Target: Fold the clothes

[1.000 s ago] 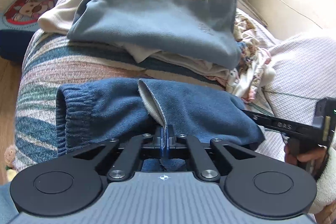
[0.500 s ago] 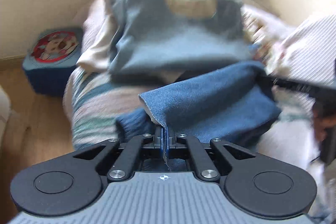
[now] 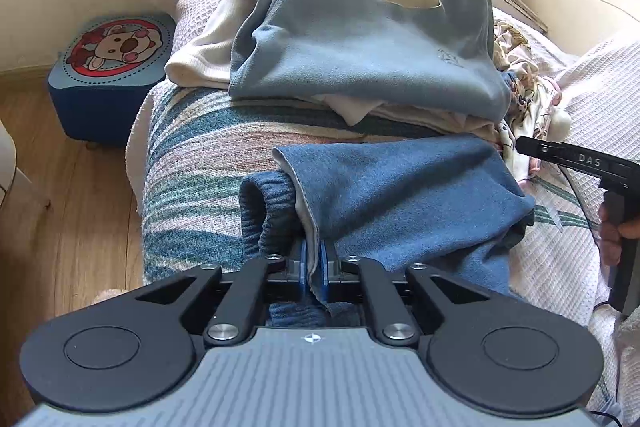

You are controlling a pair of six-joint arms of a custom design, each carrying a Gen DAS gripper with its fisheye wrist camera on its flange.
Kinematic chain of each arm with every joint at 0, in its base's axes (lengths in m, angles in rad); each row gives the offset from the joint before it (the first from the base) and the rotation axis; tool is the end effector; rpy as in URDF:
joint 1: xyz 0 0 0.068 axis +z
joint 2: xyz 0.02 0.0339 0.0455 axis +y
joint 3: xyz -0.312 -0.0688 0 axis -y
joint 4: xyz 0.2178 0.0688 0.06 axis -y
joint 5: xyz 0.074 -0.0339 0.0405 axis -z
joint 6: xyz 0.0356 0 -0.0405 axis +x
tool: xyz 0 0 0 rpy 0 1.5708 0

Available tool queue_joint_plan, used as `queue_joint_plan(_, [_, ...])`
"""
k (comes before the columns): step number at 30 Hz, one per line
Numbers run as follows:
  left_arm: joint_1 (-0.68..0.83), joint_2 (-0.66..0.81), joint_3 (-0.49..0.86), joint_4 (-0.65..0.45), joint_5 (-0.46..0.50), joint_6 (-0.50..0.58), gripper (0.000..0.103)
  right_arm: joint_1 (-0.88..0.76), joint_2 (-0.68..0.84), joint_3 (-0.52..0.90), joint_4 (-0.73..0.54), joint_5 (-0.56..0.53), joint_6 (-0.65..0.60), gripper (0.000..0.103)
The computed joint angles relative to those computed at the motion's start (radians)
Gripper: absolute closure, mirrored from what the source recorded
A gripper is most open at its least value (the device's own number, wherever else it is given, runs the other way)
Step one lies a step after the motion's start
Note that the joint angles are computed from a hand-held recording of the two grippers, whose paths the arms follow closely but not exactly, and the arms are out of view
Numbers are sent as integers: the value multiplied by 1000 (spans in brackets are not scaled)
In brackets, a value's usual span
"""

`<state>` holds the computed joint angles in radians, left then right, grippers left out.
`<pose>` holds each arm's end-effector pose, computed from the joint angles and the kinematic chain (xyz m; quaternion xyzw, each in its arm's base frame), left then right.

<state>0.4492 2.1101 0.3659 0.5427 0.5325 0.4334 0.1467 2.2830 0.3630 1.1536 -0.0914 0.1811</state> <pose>0.2236 0.0877 0.0587 0.0408 0.9487 -0.1582 0.2706 0.2811 0.0448 0.0486 -0.0021 0.9194 0.1053 0.3789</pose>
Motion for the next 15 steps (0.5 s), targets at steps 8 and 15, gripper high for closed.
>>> queue_joint_plan(8, [80,-82,-31,-55,3,62,74,25,-19,-139,97,-15,-84,57])
queue_joint_plan(15, [175,-149,-42,-106,30,137,73,49,-47,-268,180,-89,-271,58])
